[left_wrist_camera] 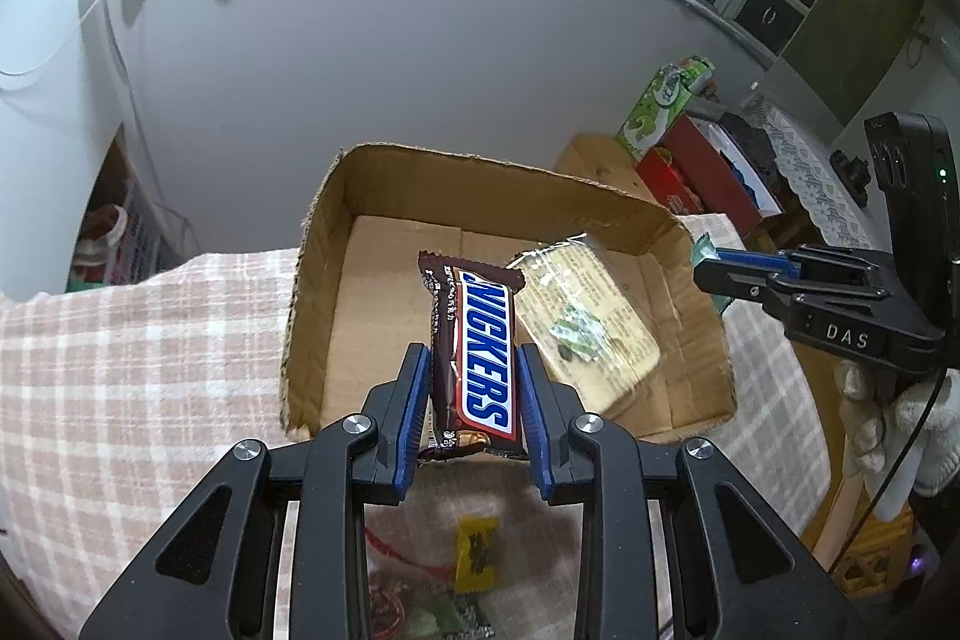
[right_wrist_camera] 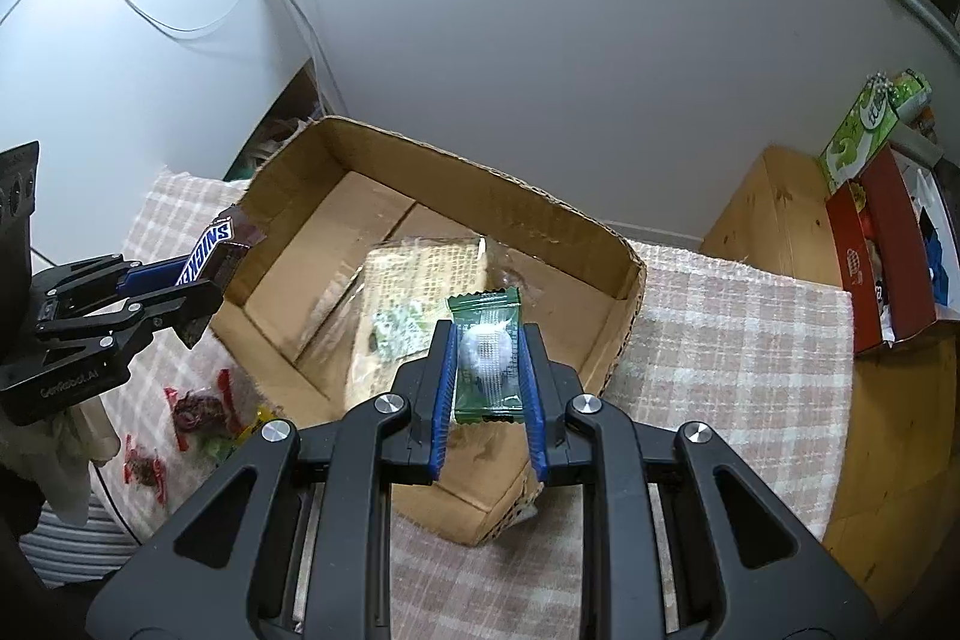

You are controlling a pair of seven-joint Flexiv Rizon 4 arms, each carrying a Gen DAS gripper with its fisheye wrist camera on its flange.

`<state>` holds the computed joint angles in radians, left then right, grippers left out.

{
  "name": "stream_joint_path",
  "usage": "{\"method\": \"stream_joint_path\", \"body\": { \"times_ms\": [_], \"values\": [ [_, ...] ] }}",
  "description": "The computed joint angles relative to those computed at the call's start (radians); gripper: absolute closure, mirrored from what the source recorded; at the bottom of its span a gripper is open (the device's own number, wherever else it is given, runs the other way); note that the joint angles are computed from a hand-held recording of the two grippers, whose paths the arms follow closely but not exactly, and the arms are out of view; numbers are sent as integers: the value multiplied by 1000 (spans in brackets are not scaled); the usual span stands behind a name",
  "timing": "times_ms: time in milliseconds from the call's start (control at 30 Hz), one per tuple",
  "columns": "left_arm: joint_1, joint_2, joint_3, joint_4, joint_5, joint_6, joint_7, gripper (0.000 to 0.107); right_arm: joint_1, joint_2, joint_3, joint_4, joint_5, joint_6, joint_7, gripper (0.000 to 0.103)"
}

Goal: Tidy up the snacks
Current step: 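Carry both candies into the box and open both grippers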

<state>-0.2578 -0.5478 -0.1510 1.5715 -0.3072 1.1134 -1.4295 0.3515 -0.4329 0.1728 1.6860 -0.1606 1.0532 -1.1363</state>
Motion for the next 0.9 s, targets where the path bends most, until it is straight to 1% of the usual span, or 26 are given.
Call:
{"method": "stream_joint_path", "body": {
  "times_ms": [200, 267, 333, 367, 400, 433, 500, 767, 900],
  "values": [
    [-5, -18, 6, -24, 11, -31, -8, 79, 2, -33, -3, -29, 6, -23, 3, 81],
    [-19, -25, 29, -43, 34, -50, -35, 79, 6, -37, -7, -32, 1, -27, 10, 81],
    [-20, -29, 32, -54, 42, -67, -47, 77, 17, -37, -20, -27, -18, -25, 30, 69],
    [-21, -29, 33, -56, 46, -69, -50, 75, 22, -37, -27, -23, -30, -16, 40, 54],
    [-21, -29, 36, -58, 52, -71, -54, 70, 23, -34, -31, -15, -37, -3, 49, 40],
    [-21, -29, 35, -58, 54, -68, -56, 70, 22, -31, -30, -10, -39, 10, 53, 37],
    [-15, -25, 28, -52, 50, -61, -52, 70, 14, -29, -19, -11, -33, 8, 47, 36],
    [-5, 0, 19, -21, 41, -37, -38, 70, 22, -11, -24, 10, -57, 0, 66, 36],
    [-6, 19, 24, 0, 40, -24, -48, 70, 24, 11, -25, 33, -69, 11, 78, 36]
  ]
}}
